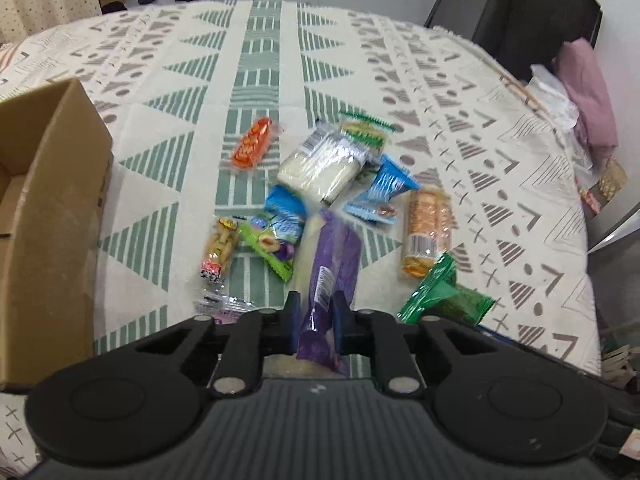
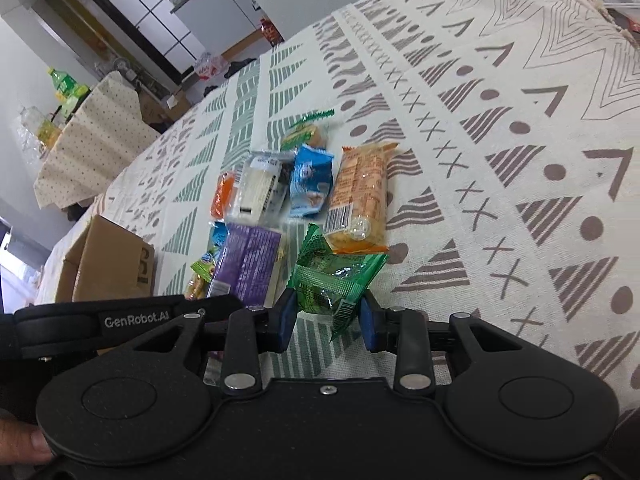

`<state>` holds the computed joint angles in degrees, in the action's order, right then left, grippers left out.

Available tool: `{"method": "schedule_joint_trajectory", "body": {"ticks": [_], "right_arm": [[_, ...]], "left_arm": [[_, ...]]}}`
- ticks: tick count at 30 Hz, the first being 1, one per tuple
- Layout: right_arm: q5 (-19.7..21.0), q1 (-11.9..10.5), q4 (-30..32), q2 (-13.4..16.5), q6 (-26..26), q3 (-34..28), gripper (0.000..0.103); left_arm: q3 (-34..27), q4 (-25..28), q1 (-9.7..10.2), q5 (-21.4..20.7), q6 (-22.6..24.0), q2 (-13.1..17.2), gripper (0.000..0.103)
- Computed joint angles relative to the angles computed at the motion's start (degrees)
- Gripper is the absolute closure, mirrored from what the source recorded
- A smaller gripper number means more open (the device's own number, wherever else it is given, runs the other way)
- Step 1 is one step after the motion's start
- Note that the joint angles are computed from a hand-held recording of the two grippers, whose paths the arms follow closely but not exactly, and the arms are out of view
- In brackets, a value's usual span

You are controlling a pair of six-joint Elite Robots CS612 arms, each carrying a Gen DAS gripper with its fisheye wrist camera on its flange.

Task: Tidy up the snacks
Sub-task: 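Grasp the purple-wrapped bar with the left tool while the right tool grasps the green packet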

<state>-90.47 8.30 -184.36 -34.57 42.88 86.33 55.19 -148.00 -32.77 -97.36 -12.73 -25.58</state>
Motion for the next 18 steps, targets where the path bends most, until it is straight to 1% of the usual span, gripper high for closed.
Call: {"method": "schedule_joint_trajectory", "body": {"ticks": [8,15,18], "right_arm": [[-0.5,0.6,-2.6,-1.1,-0.1,1.3,0.071],[-2.2,1.3,-4.3,-2.2,-0.1,1.8,0.071],[-2.3,1.8,-4.7,-2.4,-0.2,1.5,0.071]], "left_arm": [[4.2,-4.8,0.52,-0.6,-1.3,-2.8,0.091],[7.5,-8.8,1.28,-1.2,-2.8,-5.0,0.091],[8.6,-10.5,1.7,-1.0,-3.7,-5.8,0.091]]}}
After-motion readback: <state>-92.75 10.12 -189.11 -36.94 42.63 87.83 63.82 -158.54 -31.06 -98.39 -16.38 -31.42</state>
